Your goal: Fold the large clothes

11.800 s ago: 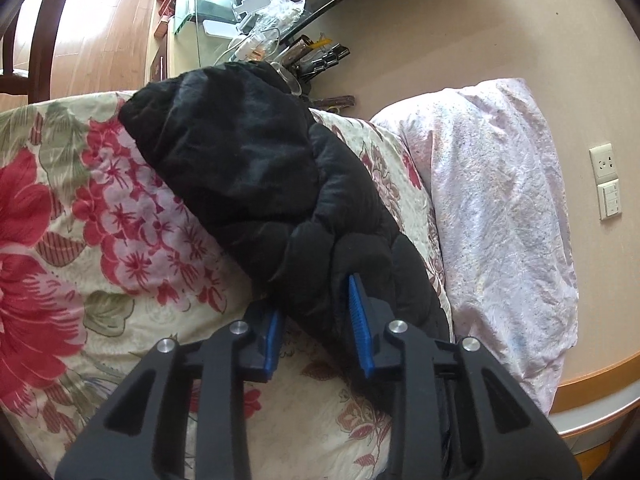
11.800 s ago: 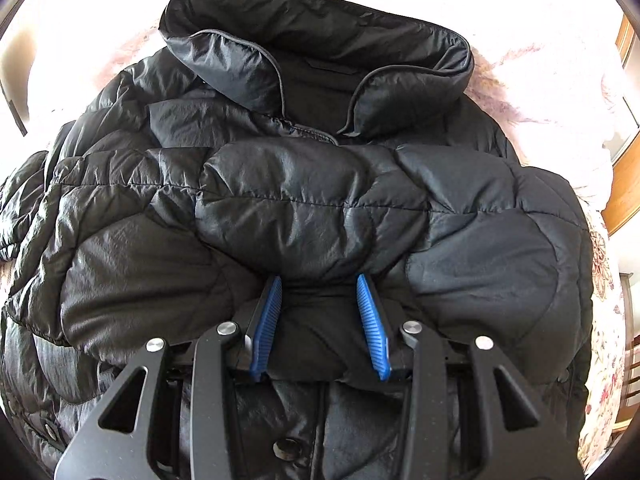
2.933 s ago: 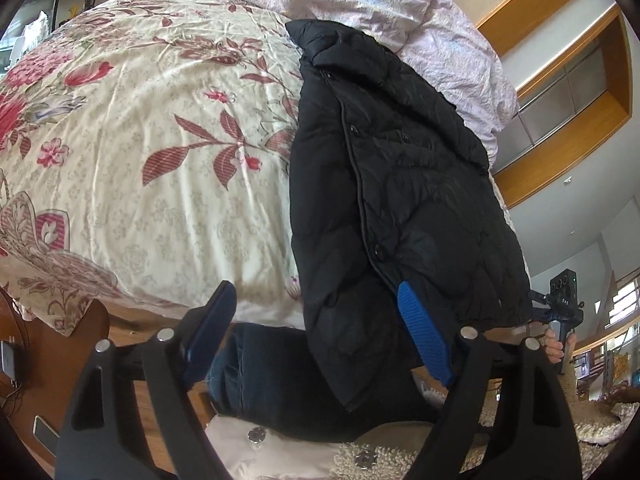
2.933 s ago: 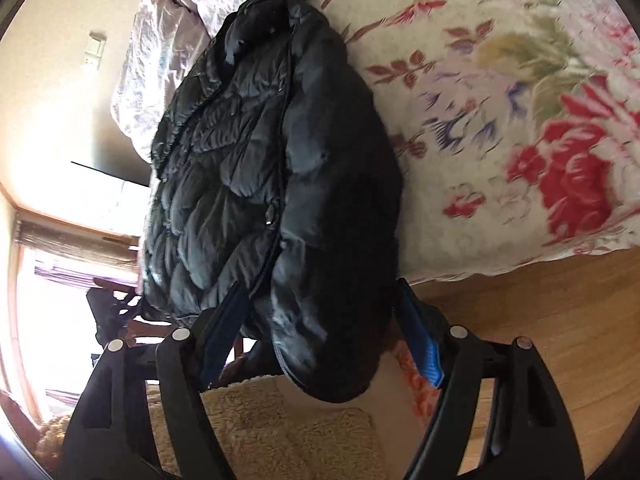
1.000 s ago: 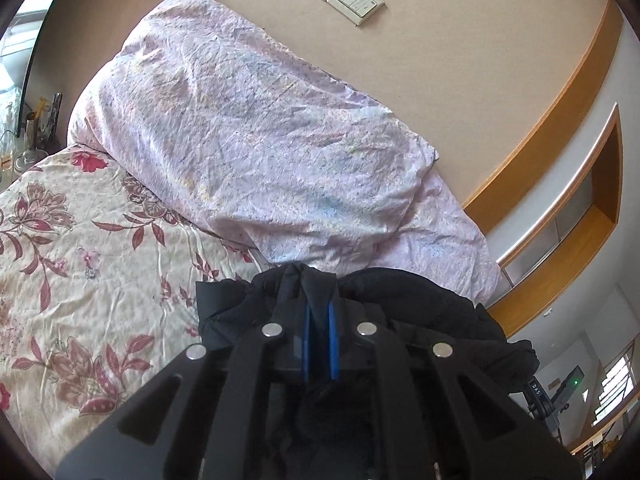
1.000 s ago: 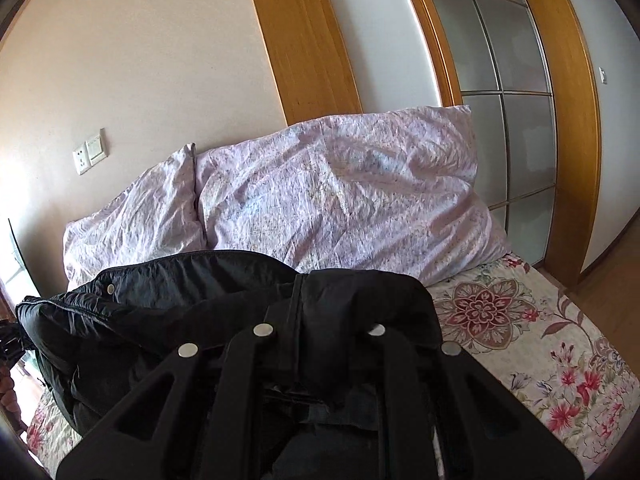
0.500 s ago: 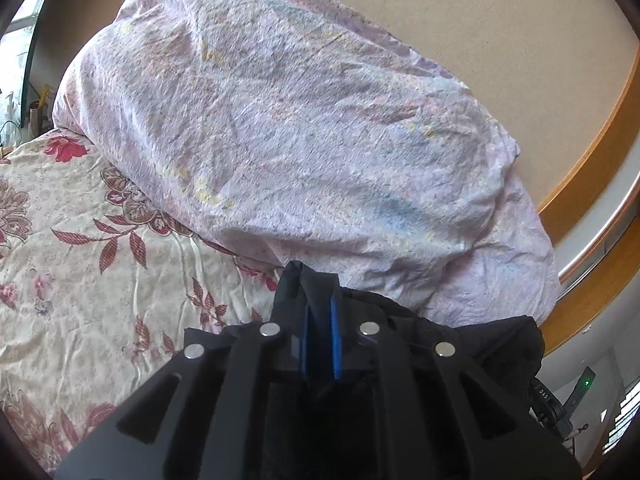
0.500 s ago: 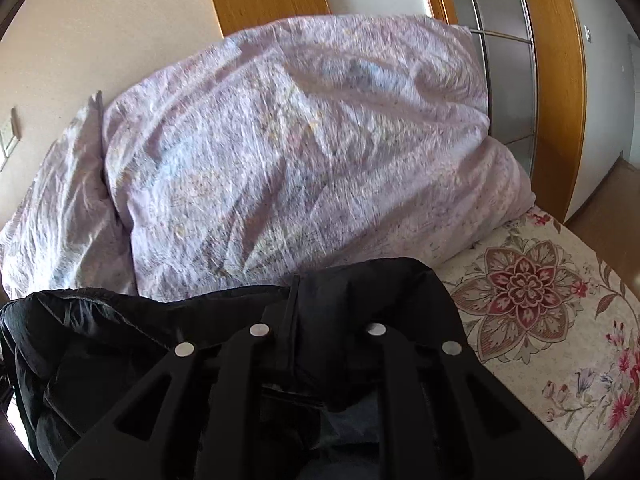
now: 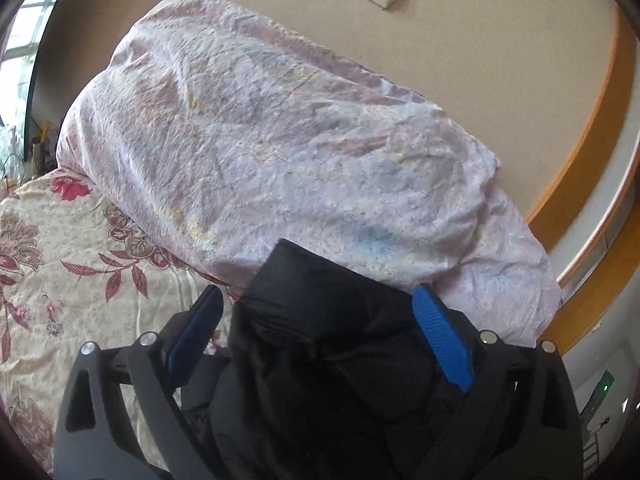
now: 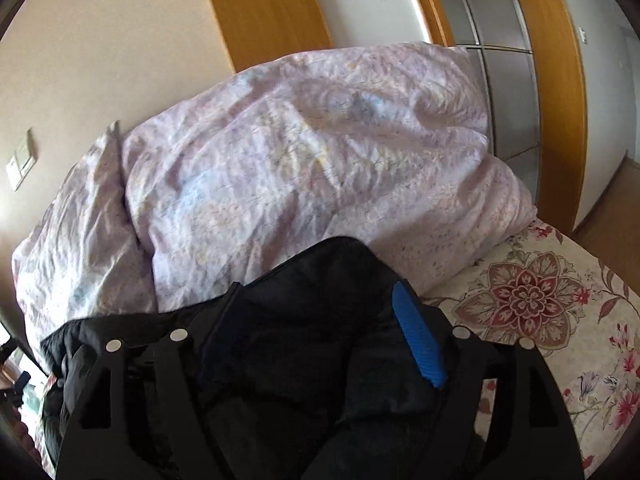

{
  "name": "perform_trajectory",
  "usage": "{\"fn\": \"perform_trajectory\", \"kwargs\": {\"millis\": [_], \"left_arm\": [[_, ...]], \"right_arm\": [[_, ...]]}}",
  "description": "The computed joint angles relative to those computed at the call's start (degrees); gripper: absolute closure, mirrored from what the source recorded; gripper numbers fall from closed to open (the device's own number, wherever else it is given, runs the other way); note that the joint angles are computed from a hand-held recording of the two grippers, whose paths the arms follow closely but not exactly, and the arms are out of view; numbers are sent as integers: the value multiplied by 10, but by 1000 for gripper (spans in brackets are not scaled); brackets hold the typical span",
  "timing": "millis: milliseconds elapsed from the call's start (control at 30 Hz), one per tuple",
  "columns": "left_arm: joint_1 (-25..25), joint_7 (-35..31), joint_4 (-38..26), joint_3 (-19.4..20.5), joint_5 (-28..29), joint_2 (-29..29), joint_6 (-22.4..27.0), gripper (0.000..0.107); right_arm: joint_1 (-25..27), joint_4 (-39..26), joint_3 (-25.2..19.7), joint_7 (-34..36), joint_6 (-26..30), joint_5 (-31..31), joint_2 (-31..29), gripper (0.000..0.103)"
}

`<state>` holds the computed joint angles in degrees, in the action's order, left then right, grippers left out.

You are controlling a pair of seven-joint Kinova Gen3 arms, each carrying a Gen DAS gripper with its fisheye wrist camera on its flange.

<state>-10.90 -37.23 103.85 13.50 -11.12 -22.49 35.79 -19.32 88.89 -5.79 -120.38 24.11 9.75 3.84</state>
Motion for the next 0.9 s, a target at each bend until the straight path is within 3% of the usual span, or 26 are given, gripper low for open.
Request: {"fn": "perform_trajectory", "kwargs": {"millis": [100, 167, 333, 467, 600, 733, 900], "left_arm": [[8, 49, -20, 69, -67, 7, 46, 10], [10, 83, -39, 122, -114, 27, 85, 8], [-12, 122, -79, 255, -230, 81, 177, 7], [-53, 143, -106, 347, -280, 119, 236, 7], [-35, 145, -127, 359, -302, 158, 295, 7], [-13, 142, -117, 313, -280, 162, 286, 7], [17, 160, -108, 291, -308, 184, 294, 6]], "right_arm": [[8, -3, -46, 54, 46, -19, -4, 26], [-6, -6, -66, 48, 72, 7, -3, 26], [-120, -12, -25, -6, 119, 122, 1, 26], [-113, -6, -50, -10, 113, 129, -1, 26], [-123, -18, -49, -20, 134, 149, 12, 26], [-127, -27, -40, -22, 146, 145, 31, 26], [-147, -49, -29, -31, 177, 165, 58, 26]]}}
